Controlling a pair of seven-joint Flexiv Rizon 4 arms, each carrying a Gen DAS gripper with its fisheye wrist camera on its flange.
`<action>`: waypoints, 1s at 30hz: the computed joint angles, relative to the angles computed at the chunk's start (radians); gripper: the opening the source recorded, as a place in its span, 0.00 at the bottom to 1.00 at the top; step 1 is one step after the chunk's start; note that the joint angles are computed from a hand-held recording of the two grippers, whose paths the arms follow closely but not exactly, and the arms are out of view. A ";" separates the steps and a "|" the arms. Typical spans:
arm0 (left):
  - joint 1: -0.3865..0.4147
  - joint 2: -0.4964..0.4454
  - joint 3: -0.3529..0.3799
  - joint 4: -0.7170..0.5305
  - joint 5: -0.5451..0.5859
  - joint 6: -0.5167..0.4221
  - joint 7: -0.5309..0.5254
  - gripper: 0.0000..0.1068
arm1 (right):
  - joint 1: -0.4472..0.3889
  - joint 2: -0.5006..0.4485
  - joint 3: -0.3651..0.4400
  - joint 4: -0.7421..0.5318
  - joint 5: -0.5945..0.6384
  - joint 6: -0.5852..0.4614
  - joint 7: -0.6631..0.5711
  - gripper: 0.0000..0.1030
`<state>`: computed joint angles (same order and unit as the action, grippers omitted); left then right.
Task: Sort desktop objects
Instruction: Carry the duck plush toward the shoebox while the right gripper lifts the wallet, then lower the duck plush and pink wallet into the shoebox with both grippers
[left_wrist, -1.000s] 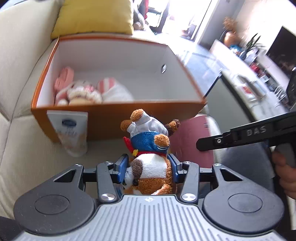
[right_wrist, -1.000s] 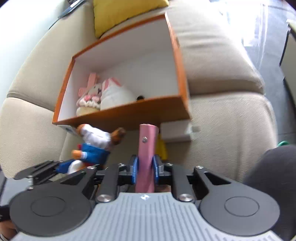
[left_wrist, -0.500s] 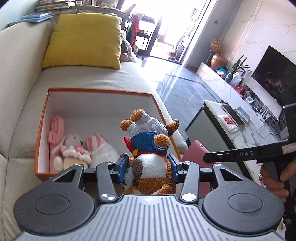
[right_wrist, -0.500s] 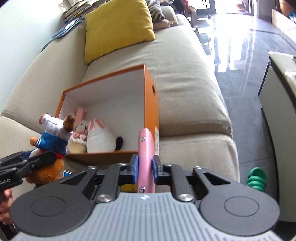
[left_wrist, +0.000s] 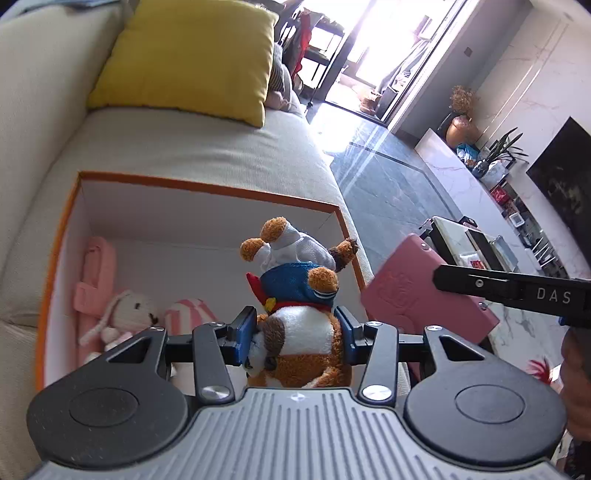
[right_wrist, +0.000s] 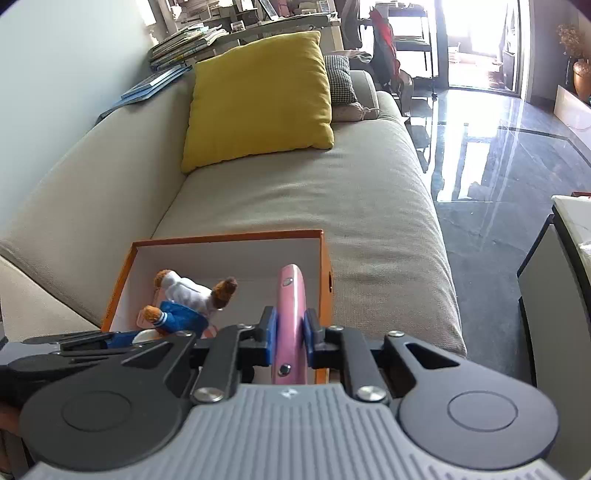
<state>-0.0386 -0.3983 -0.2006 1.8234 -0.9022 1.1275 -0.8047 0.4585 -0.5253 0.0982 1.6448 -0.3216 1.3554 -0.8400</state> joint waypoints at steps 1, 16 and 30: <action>0.002 -0.016 0.001 -0.015 0.005 -0.019 -0.015 0.49 | -0.004 -0.014 0.008 -0.017 0.002 -0.012 -0.010 0.16; 0.016 -0.168 0.007 -0.126 0.243 -0.058 -0.179 0.46 | -0.038 -0.107 0.073 -0.122 0.108 -0.119 -0.142 0.16; 0.032 -0.186 -0.006 -0.128 0.254 -0.073 -0.150 0.45 | -0.040 -0.147 0.087 -0.184 0.155 -0.178 -0.191 0.16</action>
<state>-0.0069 -0.5840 -0.2067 1.6954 -0.6483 1.0542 -0.9545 0.4184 -0.6726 0.1853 1.4608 -0.1669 1.1771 -1.0309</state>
